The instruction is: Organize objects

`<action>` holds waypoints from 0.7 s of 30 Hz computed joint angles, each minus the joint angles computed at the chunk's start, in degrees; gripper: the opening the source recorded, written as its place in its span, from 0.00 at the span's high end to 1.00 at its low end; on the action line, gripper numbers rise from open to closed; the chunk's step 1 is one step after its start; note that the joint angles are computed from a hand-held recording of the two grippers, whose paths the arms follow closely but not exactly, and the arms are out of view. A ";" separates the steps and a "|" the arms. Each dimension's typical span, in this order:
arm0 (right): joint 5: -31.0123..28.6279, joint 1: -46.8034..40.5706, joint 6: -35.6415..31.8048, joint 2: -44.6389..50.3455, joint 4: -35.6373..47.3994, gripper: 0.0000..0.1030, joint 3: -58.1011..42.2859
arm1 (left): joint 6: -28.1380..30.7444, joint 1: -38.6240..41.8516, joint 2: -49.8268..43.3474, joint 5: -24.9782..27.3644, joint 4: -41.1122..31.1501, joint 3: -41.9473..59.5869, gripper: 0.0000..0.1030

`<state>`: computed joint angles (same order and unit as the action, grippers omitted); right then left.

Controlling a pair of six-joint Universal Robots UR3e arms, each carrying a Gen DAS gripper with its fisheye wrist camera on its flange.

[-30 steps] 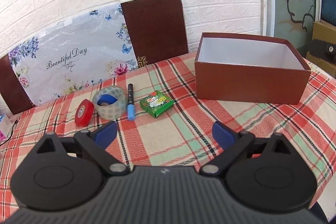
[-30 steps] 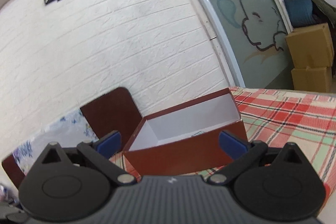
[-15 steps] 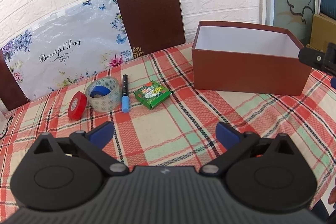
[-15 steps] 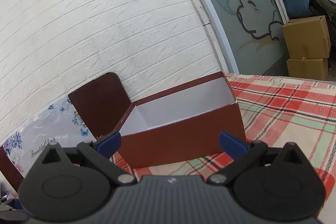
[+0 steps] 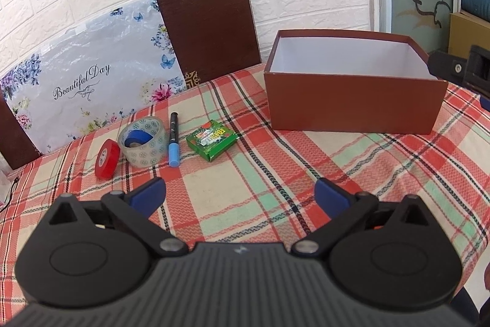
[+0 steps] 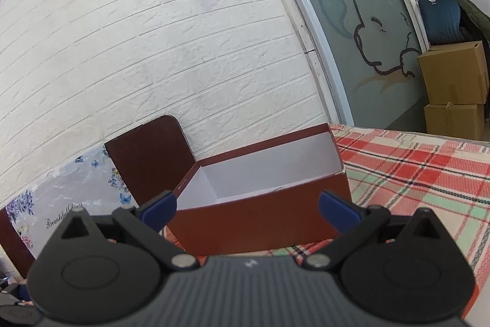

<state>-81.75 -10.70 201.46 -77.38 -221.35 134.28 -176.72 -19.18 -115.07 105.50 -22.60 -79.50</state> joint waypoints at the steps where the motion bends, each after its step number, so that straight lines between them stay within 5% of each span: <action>1: 0.33 -0.22 0.20 -0.12 -0.03 0.00 0.20 | 0.05 -0.09 -0.01 0.12 -0.13 0.06 0.00; 21: -0.08 3.17 -3.37 -5.14 2.25 0.00 3.93 | -1.49 1.30 6.28 -3.62 3.60 -9.45 0.00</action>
<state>-81.83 -7.53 198.10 -82.52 -219.10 138.20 -178.20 -17.88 -108.80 101.88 -19.01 -88.95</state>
